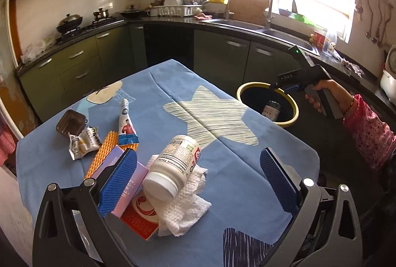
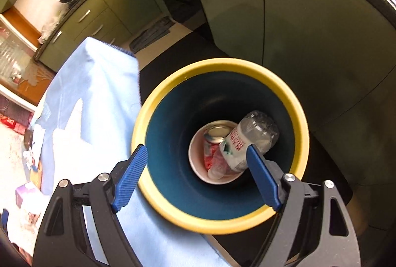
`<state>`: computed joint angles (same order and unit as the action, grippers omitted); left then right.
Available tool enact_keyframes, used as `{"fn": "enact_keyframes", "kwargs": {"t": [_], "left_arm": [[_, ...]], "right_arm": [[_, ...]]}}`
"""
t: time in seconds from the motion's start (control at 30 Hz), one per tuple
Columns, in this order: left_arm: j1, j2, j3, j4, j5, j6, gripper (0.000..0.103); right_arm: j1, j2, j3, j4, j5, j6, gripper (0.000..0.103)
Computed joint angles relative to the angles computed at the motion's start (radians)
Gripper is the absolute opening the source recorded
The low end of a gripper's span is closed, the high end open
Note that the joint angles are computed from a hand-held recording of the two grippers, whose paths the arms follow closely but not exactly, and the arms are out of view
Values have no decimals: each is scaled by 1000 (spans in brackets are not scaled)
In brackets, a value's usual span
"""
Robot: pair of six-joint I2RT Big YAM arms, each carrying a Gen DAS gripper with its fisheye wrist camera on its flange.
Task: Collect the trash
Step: 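Grasp the white supplement bottle with the left gripper and lift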
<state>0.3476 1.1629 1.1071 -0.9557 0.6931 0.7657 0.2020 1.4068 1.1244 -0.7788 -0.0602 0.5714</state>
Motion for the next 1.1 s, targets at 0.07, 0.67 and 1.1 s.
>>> {"fn": "enact_keyframes", "kwargs": {"t": [0.07,0.67,1.1], "left_arm": [[-23,36,33,-27,-23,18,98],[-140,277,206,-189,-214,92,74],[-147,277,212,-188,-246,97,50]], "right_arm": [[5,-22,-20,6,-12,-5,78],[50,-123,-99,77,-88,-7,79],[61,-117,-104,83,-103,-16,79]]}}
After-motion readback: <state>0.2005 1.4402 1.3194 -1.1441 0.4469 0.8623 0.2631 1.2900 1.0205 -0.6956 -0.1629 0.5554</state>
